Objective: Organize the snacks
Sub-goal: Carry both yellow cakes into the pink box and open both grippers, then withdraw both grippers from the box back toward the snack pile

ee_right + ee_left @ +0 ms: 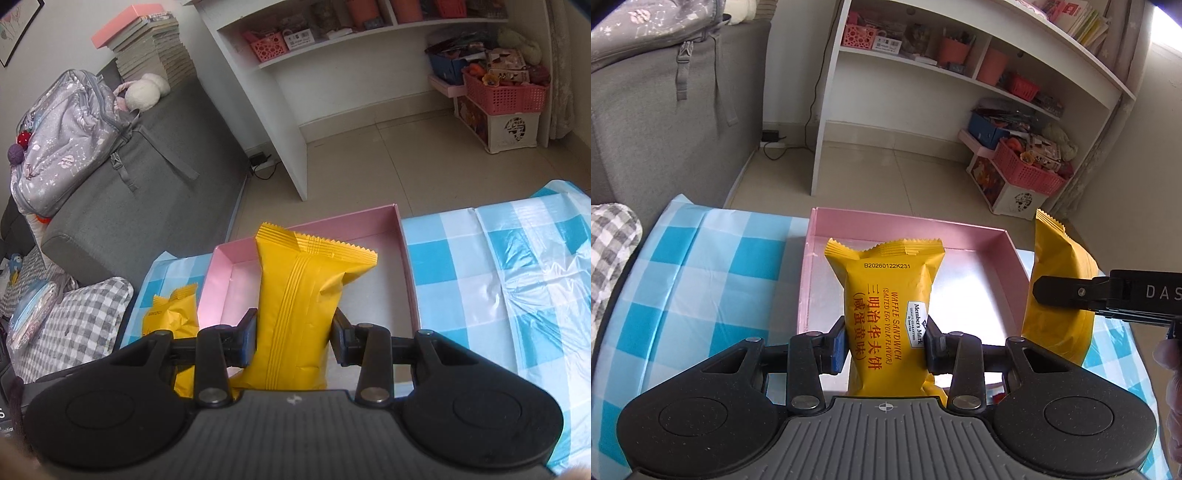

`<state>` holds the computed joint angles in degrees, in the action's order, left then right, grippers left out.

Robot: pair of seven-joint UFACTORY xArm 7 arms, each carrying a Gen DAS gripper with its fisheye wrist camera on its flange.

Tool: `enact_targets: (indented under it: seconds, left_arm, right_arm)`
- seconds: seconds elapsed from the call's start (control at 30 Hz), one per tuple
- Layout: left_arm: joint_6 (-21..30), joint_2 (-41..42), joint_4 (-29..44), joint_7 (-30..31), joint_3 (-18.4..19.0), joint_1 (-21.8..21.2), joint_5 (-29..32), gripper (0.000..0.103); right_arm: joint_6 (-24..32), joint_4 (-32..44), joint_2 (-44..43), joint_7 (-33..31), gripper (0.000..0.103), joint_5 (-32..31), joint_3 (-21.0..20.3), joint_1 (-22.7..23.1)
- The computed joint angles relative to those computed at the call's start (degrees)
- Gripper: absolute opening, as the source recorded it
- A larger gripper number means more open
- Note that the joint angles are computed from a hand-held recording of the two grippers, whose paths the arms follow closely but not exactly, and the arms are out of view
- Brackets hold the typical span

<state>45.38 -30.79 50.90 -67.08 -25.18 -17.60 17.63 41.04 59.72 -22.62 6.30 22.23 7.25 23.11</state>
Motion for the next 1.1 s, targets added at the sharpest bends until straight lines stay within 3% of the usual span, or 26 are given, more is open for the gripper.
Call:
enact_targets:
  seconds: [0.37,0.73,0.8,0.87,1.1]
  left_arm:
    - [-1.0,7.7,1.3,0.3,-0.1,0.4,6.6,0.037]
    - [0.8,11.2,3.9,0.4,1.6,-2.5,9.7,0.041]
    - [0.8,11.1,4.0,1.3,2.1,-3.1,9.2,0.056]
    - [1.4,10.9,4.2,1.3,1.9,-3.3,9.7,0.066]
    - [3.0,9.0,4.6,1.9,1.7,-4.0,8.8,0.081]
  right_arm:
    - [0.3,2.2,6.7,-2.3,0.036,-6.2,1.5,-1.8]
    - [1.3,1.9,6.9,-0.8,0.039,-6.4,1.6,-2.0]
    - [1.5,2.0,7.1,-0.7,0.046,-5.5,1.2,-2.0]
    - [1.3,1.8,6.5,-1.3,0.059,-4.6,0.9,-1.9]
    - [2.5,1.5,4.1,0.2,0.074,-6.5,1.4,-2.2]
